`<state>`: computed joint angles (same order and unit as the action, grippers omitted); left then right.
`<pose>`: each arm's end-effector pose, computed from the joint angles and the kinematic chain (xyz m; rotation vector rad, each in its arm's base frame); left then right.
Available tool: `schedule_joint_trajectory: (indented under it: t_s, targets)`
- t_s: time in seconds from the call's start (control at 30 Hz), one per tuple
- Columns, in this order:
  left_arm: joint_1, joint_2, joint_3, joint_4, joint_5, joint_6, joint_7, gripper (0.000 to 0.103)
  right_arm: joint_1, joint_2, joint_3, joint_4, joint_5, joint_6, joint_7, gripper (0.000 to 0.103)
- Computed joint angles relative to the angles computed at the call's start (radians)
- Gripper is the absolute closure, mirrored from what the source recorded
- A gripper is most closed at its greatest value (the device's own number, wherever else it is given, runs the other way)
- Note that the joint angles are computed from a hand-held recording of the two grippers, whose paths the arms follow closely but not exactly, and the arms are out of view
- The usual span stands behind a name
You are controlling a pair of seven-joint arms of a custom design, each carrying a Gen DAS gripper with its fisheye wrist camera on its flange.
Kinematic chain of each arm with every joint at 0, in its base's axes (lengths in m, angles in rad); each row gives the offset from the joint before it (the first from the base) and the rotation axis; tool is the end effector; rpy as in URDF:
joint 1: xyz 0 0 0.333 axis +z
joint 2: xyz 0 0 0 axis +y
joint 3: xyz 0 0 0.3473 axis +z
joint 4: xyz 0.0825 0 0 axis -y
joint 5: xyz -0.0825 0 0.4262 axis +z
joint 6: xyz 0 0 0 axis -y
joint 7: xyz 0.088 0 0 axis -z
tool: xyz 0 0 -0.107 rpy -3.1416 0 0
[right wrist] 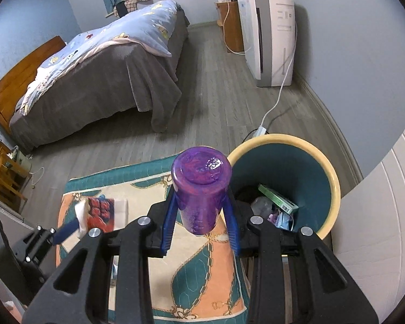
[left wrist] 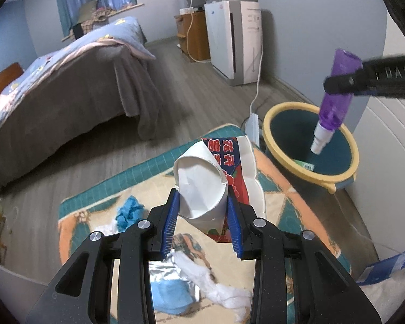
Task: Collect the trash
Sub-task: 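Carry the bottle and cup over the yellow bin and open both tools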
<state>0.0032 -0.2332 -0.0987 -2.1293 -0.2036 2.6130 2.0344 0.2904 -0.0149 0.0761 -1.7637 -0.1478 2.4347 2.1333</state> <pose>0.5644 -0.0544 0.6081 -1.3770 2.1402 -0.6900 0.6043 0.2319 0.6602 -1.6595 1.8667 -0.4439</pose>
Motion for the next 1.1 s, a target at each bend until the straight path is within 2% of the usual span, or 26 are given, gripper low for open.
schedule_joint_trajectory:
  t_s: [0.27, 0.5, 0.67, 0.83, 0.97, 1.1]
  targets:
    - [-0.008, 0.029, -0.020, 0.023, 0.034, -0.029, -0.038, 0.067, -0.012, 0.024, -0.009, 0.012, 0.019, -0.002, -0.026, 0.071]
    - [-0.037, 0.110, -0.041, 0.095, 0.053, -0.060, -0.070, 0.067, -0.040, 0.026, -0.027, -0.006, 0.028, -0.003, -0.031, 0.071]
    - [-0.063, 0.160, -0.055, 0.137, 0.081, -0.044, -0.072, 0.067, -0.068, 0.016, -0.043, -0.039, 0.030, 0.005, 0.003, 0.071]
    - [-0.093, 0.222, -0.068, 0.192, 0.117, -0.046, -0.083, 0.067, -0.091, 0.017, -0.053, -0.060, 0.001, -0.010, 0.036, 0.071]
    - [-0.116, 0.273, -0.074, 0.245, 0.130, -0.071, -0.102, 0.067, -0.102, 0.022, -0.057, -0.066, -0.077, -0.052, 0.096, 0.071]
    - [-0.136, 0.303, -0.078, 0.277, 0.129, -0.069, -0.109, 0.067, -0.108, 0.017, -0.058, -0.074, -0.114, -0.052, 0.144, 0.071]
